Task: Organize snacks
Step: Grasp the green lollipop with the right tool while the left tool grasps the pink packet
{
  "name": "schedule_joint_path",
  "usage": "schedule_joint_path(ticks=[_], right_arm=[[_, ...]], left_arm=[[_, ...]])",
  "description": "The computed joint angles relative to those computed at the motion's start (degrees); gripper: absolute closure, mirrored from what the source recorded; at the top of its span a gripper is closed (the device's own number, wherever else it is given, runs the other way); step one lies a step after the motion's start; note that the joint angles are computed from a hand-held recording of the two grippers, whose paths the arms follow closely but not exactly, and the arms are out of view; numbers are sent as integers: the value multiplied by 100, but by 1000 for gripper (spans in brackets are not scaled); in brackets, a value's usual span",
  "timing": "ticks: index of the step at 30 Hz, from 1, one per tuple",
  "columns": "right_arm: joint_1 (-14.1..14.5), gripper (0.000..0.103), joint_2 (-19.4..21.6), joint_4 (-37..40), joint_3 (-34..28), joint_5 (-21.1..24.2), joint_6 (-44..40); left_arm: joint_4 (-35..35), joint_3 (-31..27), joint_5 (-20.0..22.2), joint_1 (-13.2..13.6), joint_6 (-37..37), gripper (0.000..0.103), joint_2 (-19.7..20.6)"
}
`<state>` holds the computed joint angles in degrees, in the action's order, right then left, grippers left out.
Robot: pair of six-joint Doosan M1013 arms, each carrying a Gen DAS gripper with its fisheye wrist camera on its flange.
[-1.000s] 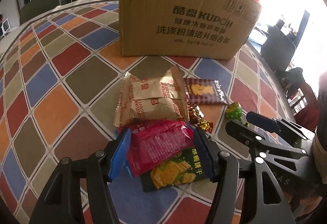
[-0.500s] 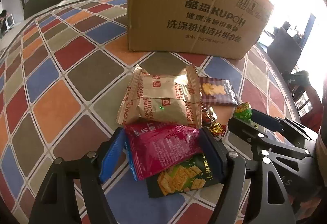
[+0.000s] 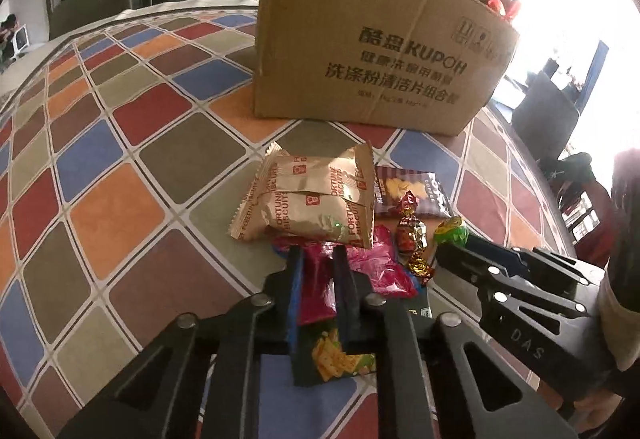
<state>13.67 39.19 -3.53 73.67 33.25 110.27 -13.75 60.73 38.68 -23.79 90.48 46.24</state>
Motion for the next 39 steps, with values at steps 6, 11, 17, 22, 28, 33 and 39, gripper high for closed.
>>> schedule_joint_path(ticks=[6, 11, 17, 22, 28, 33, 39], right_arm=[[26, 79, -77, 159, 79, -121, -139], [38, 79, -143, 98, 141, -221, -100], [33, 79, -187, 216, 201, -278, -213], [39, 79, -213, 212, 241, -308, -229], [42, 79, -210, 105, 246, -301, -123], [26, 79, -167, 139, 202, -248, -144], [32, 79, -144, 114, 185, -232, -131]], left_arm=[[-395, 194, -147, 35, 282, 101, -122], [-592, 316, -183, 48, 515, 101, -197], [-721, 471, -268, 55, 619, 64, -295], [-580, 397, -177, 41, 545, 55, -244], [-841, 59, 262, 92, 455, 52, 0], [-962, -16, 295, 107, 323, 58, 62], [-1024, 36, 207, 120, 390, 101, 48]])
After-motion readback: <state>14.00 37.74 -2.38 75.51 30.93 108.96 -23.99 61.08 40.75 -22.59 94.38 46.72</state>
